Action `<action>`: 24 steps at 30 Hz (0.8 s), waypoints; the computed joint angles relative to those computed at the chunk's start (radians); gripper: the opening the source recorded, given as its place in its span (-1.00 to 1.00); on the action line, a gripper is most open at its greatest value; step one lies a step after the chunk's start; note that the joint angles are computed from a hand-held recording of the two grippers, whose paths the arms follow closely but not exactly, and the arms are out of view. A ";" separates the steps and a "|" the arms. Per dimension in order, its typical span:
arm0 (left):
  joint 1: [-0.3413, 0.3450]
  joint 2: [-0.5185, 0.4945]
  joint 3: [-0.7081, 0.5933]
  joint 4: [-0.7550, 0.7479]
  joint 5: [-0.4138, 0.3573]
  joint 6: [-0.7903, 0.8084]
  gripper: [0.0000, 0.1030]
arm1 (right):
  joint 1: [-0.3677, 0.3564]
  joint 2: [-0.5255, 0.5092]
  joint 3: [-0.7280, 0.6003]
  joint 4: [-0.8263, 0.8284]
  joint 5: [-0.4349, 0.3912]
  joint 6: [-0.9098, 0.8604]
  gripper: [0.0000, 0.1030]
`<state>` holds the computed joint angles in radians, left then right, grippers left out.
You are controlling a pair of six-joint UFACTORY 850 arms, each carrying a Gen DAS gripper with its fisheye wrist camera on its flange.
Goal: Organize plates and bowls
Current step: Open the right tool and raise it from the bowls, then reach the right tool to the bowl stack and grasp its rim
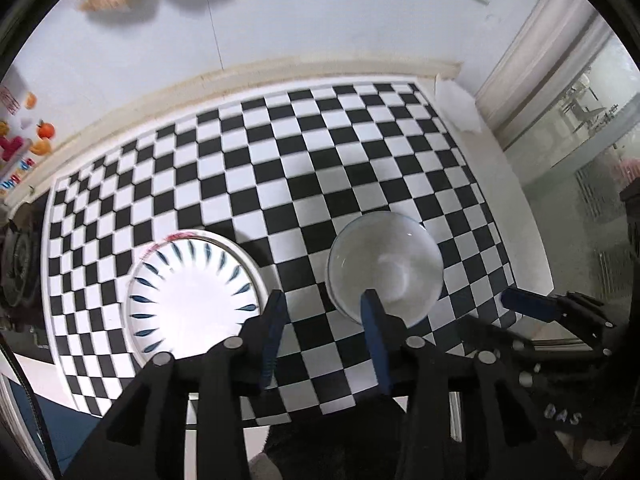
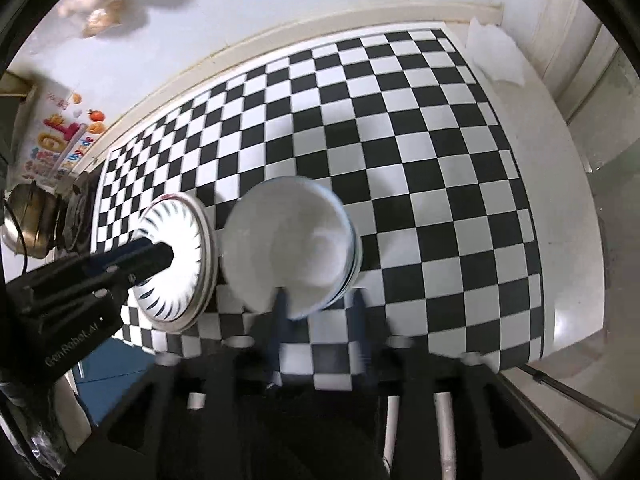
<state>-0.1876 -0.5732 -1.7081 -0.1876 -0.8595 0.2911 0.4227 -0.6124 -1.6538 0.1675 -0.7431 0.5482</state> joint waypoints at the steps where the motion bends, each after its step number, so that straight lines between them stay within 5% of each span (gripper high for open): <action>1: 0.005 0.014 0.011 -0.014 0.006 0.013 0.00 | 0.006 0.013 0.008 -0.004 0.004 0.004 0.37; 2: 0.009 0.028 0.024 -0.027 0.013 0.027 0.28 | 0.017 0.029 0.016 -0.023 0.005 0.023 0.43; 4: 0.020 0.063 0.057 -0.036 0.034 0.038 0.53 | 0.039 0.056 0.027 -0.078 0.002 0.078 0.55; 24: 0.079 0.300 0.241 -0.065 0.100 0.059 0.67 | 0.178 0.233 0.062 -0.500 -0.085 0.481 0.70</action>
<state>-0.1088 -0.2733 -1.4674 -0.2524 -0.7591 0.3504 0.6007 -0.3792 -1.5922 -0.3322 -0.8280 1.0296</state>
